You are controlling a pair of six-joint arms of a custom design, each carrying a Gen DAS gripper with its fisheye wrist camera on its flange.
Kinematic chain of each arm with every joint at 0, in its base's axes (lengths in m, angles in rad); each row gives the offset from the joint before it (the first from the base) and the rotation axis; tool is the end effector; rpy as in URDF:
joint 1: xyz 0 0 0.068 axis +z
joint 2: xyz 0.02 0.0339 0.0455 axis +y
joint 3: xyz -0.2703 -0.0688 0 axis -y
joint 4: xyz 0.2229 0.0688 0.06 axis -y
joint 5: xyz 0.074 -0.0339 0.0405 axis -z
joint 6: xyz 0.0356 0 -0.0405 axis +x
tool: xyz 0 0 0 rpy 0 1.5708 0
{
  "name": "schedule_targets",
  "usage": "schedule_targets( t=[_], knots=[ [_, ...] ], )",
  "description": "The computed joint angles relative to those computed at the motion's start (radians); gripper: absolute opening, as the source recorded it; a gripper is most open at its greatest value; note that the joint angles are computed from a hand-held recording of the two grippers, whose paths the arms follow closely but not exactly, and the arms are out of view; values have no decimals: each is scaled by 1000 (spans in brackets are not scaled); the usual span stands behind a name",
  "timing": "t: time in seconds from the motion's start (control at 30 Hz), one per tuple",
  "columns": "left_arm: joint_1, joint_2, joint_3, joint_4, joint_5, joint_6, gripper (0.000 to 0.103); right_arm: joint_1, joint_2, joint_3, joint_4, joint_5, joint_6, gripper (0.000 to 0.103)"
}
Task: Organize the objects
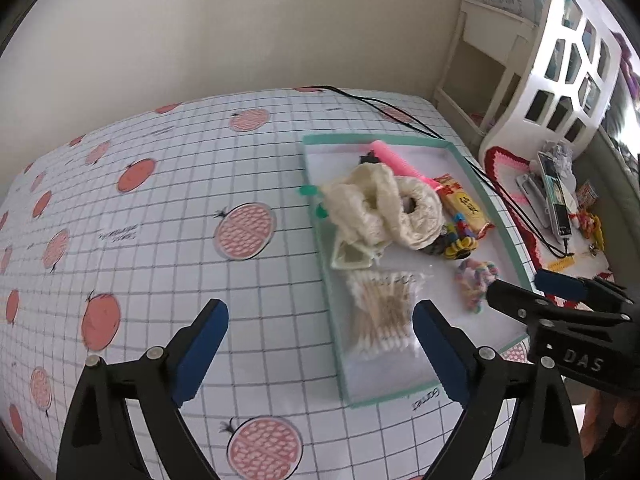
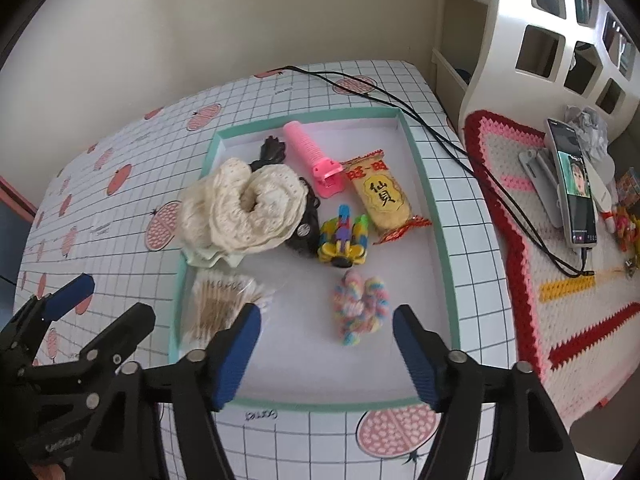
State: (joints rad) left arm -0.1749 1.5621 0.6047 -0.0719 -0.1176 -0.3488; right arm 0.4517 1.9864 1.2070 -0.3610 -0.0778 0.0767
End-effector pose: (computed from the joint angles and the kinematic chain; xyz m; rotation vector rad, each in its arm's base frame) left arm 0.2483 -0.0396 0.1424 -0.2670 2.5754 -0.0388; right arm 0.3367 0.1664 0.1473 -0.5326 2.6823 0.2588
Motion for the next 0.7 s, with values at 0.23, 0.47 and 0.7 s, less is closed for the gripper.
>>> schedule_targets(
  t=[0.23, 0.47, 0.7],
  knots=[
    [4, -126, -105, -9, -32, -50, 94, 20, -100, -118, 48, 7, 7, 97],
    [-27, -233, -201, -8, -57, -88, 94, 51, -221, -247, 109, 22, 6, 103],
    [-33, -327, -284, -12, -54, -119, 94, 85, -298, -343, 151, 50, 15, 103]
  ],
)
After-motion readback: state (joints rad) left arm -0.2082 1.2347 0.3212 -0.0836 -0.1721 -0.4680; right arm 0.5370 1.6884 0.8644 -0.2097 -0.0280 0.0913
